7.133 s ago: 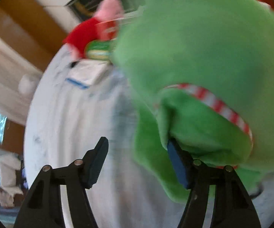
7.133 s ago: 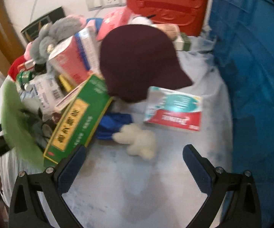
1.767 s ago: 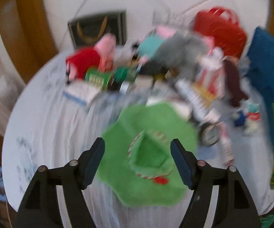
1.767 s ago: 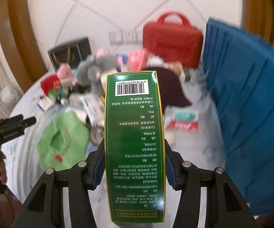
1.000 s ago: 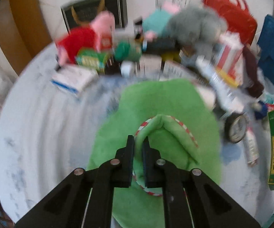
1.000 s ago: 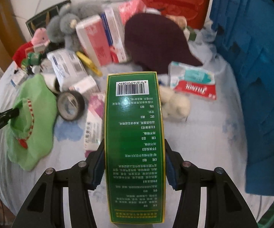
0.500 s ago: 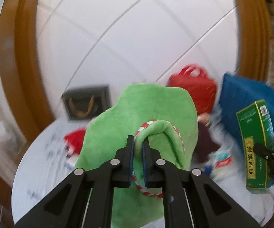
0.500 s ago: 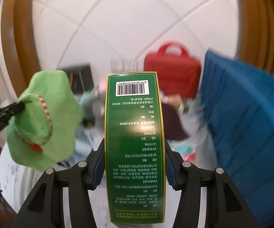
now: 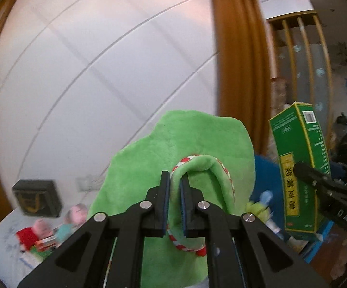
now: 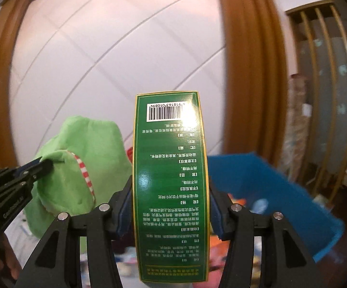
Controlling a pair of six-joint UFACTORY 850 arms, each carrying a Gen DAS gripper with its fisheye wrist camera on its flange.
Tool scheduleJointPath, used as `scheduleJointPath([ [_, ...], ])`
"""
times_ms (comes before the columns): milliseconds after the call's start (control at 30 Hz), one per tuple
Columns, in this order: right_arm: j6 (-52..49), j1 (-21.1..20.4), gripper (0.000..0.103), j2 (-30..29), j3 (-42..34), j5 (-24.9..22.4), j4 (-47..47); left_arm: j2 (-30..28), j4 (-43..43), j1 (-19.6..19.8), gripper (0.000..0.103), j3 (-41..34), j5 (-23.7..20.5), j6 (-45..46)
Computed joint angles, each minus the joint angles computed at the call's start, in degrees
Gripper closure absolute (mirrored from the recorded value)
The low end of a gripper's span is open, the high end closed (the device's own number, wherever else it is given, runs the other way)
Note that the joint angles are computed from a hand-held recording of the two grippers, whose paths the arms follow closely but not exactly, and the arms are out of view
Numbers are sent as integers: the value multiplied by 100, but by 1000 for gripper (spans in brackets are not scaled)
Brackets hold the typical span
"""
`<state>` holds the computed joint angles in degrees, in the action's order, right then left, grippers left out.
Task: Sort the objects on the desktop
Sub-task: 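Carry green hat and green box into the blue crate and release both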
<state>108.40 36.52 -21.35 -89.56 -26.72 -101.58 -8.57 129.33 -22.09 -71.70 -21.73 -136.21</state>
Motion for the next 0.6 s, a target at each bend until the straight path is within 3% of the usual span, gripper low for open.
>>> scheduleJointPath([
  [167, 575, -923, 50, 562, 641, 663, -938, -908, -1567, -866, 95, -1247, -312, 1237],
  [367, -232, -1893, 50, 353, 531, 1815, -388, -2092, -4372, -1394, 95, -2773, -515, 3852],
  [600, 2014, -2391, 50, 172, 682, 2356, -2779, -3111, -6494, -1689, 95, -3968, -1159, 5815],
])
